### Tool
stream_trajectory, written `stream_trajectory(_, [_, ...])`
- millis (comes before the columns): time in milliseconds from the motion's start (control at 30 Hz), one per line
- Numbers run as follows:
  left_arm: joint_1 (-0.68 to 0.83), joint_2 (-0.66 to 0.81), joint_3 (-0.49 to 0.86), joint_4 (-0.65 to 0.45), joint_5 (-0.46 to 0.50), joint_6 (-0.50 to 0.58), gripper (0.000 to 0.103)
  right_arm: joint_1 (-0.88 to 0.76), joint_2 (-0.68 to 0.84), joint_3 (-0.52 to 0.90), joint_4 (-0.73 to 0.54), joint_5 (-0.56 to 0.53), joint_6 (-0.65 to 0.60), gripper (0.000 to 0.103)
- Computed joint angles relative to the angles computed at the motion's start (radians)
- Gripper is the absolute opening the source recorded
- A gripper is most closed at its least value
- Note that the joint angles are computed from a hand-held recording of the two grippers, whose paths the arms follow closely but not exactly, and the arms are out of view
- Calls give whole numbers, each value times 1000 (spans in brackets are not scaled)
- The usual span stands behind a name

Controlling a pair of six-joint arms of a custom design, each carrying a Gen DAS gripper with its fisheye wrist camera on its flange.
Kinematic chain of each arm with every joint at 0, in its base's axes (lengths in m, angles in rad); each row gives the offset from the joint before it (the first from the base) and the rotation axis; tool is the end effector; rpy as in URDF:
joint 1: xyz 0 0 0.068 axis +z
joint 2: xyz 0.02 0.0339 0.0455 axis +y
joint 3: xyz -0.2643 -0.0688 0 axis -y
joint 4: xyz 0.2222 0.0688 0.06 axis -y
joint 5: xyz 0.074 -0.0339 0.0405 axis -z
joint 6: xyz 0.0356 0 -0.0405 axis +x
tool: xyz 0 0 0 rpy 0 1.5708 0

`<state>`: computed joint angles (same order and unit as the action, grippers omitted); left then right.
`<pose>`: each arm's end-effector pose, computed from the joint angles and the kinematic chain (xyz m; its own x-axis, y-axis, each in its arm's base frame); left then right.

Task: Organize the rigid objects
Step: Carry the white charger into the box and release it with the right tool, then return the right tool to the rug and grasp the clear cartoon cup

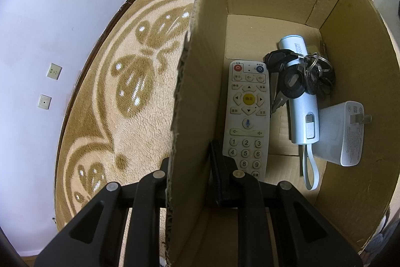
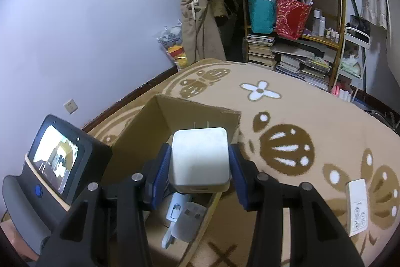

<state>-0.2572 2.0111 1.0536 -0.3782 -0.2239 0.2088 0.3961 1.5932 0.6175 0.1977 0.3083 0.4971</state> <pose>0.3259 -0.0776 0.0997 -0.8790 0.4402 -0.1831 0.3887 0.8841 0.2595 0.2598 0.0969 0.1516 -0.6494 0.2210 -0.7277 0.1609 0.9751 0.1525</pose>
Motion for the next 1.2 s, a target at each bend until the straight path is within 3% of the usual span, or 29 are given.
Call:
stream_trajectory(767, [2,8,1,8,1,3,18,26,0,-41,42,-17,11,50])
stream_trajectory(833, [0,7,-1,10,-1,3,18,29,-15,-46,21,4,17,54])
stream_trajectory(900, [0,5,-4,11,-2,3,18,21,-39,-60,8,12,30,68])
stream_trajectory(1100, [-1,3,-7,12,-3,4,18,-14,-104,-107,-40,42,77,92])
stream_trajectory(1200, [-1,2,-8,12,-4,3,18,-44,-134,-138,-50,23,104,98])
